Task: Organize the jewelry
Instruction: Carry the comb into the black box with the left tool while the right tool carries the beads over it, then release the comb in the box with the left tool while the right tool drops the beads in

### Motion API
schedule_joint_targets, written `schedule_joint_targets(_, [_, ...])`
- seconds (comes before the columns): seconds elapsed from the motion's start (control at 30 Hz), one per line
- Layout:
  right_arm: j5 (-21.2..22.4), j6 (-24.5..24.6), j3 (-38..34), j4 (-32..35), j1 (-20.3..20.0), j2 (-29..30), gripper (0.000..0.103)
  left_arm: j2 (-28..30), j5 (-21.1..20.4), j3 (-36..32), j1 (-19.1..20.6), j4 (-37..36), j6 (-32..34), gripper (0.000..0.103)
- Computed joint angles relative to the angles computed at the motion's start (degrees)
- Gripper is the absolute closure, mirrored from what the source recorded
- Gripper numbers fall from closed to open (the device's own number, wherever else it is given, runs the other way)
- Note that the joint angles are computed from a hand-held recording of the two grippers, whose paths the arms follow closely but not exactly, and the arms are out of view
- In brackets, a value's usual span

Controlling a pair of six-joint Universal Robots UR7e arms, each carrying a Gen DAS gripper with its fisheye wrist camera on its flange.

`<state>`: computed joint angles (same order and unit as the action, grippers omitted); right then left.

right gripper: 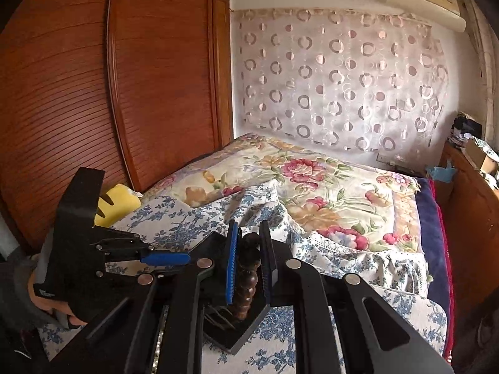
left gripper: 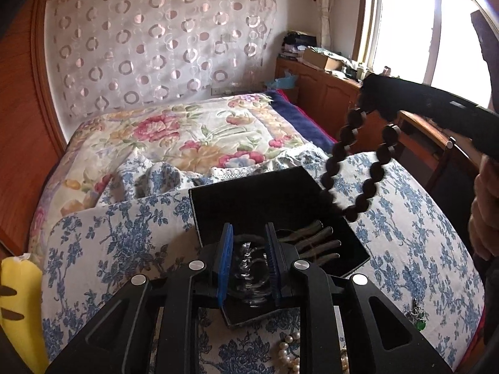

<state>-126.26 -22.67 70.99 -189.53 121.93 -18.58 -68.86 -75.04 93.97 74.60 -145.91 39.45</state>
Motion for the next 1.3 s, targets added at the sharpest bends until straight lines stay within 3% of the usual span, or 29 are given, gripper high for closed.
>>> schedule_joint_targets(0.8, [-0.92,2.89,-4.20,6.92,-1.67,3.50,0.084,-2.99,-0.16,1.15,1.49,-0.44,-0.87,0.083])
schedule_joint_targets(1.3, [-3.83,5.01,2.06,2.76,0.41,1.34,0.083,-7.41,-1.11,5.51,1.54,-1.49,-0.09,0.082])
